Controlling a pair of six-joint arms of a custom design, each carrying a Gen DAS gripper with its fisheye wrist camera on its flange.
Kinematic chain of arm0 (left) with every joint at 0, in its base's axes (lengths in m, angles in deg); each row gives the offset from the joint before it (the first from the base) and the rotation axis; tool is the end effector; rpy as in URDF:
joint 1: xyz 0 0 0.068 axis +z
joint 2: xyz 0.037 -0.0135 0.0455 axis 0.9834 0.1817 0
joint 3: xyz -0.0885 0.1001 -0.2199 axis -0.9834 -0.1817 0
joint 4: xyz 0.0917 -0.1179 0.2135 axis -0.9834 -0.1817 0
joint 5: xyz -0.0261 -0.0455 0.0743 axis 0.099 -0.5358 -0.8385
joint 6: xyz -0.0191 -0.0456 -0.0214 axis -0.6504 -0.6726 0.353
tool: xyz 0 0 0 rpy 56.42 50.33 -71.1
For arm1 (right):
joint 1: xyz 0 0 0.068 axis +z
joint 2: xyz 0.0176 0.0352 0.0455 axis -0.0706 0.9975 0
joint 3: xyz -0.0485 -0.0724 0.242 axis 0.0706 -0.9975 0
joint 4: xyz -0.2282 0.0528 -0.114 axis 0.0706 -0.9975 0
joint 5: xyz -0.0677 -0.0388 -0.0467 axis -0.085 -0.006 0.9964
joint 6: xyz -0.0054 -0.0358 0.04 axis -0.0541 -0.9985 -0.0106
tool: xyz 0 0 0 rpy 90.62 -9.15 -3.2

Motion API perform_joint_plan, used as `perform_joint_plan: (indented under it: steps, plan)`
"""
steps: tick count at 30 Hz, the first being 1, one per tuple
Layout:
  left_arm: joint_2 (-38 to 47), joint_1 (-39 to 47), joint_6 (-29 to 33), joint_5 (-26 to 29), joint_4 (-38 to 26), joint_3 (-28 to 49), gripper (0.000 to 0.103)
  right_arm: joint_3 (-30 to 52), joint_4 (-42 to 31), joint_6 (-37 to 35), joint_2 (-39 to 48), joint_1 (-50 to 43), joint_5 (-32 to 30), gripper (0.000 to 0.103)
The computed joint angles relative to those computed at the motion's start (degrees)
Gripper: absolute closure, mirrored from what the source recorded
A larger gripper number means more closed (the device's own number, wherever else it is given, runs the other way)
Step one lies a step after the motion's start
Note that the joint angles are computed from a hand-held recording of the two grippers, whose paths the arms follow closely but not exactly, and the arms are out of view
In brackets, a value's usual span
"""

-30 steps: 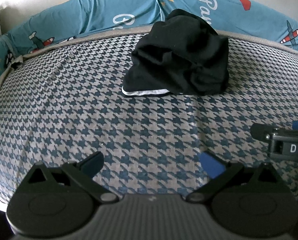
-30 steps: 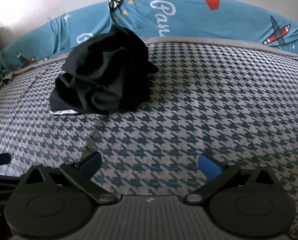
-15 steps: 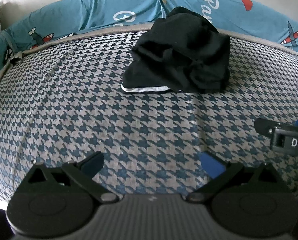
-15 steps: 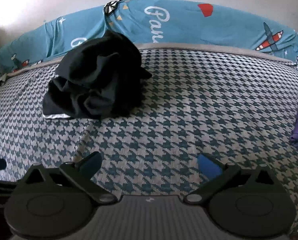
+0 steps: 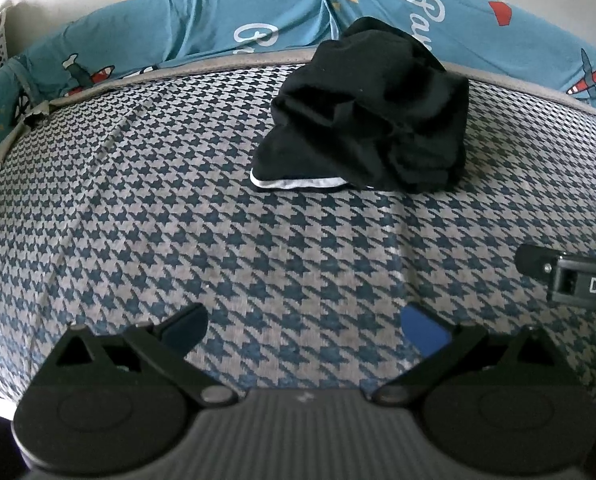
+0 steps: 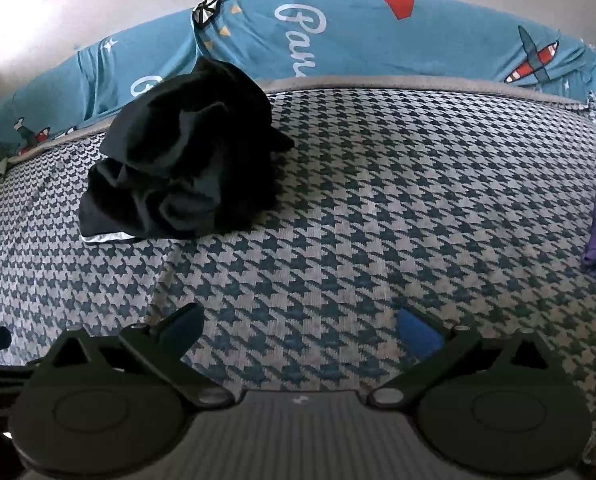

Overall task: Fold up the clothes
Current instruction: 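Close the right gripper on the edge of the black garment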

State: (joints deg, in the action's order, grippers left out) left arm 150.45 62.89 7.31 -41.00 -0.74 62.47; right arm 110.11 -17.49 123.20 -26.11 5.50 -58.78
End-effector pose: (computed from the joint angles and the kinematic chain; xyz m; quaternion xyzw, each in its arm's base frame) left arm 0.2770 -0.0884 0.1461 0.2860 0.9092 -0.0744 0.2934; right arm 0.1652 0.0130 0.1460 0.2846 0.8940 -0.0700 0.3389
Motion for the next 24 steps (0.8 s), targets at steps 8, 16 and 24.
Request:
perform_joint_plan:
  steps: [8, 16, 24]
  plan:
    - [1.8, 0.5, 1.1, 0.8, -0.1, 2.3, 0.000, 0.5, 2.3, -5.9, -0.8, -2.5, -4.6, 0.000]
    - [5.2, 0.0, 1.1, 0.8, -0.4, 6.5, 0.000, 2.2, 7.6, -11.5, 3.5, -5.6, -7.8, 0.018]
    - [9.8, -0.7, 1.4, 0.9, -0.4, 11.8, 0.000, 5.0, 11.8, -12.7, 10.5, -7.5, -9.4, 0.036]
